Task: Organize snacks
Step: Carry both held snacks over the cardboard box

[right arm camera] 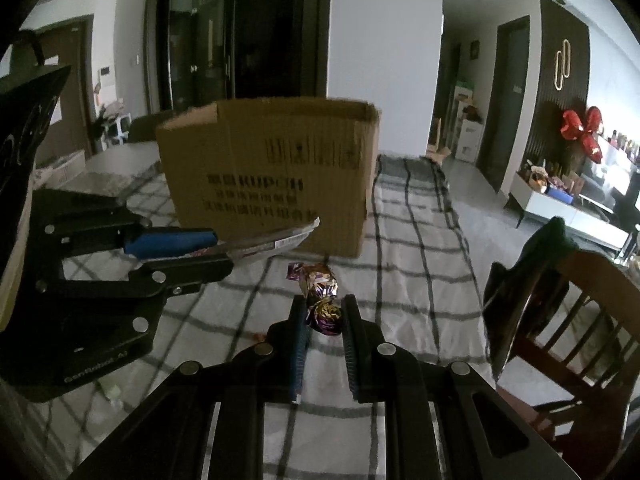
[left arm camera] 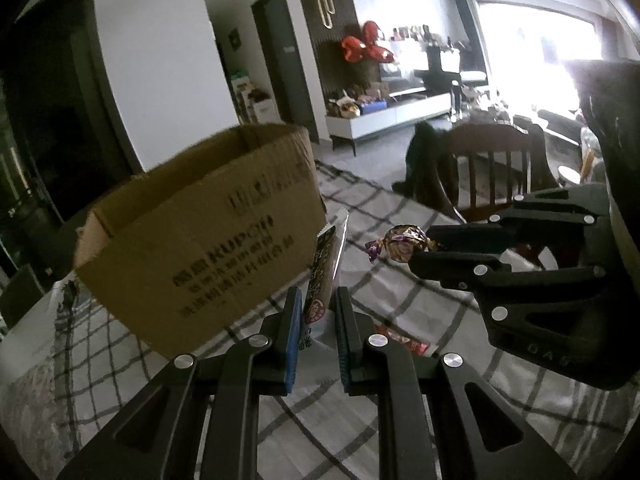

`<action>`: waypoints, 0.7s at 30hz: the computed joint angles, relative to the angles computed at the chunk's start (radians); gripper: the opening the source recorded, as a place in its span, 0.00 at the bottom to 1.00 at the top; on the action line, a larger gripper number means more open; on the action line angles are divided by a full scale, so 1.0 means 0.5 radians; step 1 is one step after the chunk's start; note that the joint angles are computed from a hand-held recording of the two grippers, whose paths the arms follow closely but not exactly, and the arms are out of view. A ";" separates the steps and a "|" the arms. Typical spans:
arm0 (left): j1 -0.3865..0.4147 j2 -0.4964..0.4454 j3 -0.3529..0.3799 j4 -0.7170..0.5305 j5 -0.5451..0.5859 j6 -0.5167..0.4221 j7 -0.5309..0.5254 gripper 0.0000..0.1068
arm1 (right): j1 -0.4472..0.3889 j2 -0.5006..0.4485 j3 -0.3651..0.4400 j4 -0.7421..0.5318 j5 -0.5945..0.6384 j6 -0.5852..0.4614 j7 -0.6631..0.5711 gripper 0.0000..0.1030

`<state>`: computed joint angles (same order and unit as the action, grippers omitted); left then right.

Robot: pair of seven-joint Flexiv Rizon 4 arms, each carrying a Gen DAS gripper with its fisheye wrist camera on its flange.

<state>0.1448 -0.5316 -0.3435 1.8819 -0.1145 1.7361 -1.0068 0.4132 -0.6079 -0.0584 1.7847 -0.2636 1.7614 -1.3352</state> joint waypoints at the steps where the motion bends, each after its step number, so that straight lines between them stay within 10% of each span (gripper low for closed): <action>1: 0.004 0.011 -0.003 0.007 -0.006 0.015 -0.012 0.16 | 0.004 0.009 -0.003 0.003 0.006 0.012 0.002 0.18; 21: -0.115 0.138 0.291 -0.115 0.040 0.168 -0.271 0.16 | -0.018 -0.022 0.065 -0.300 0.069 0.174 0.025 0.18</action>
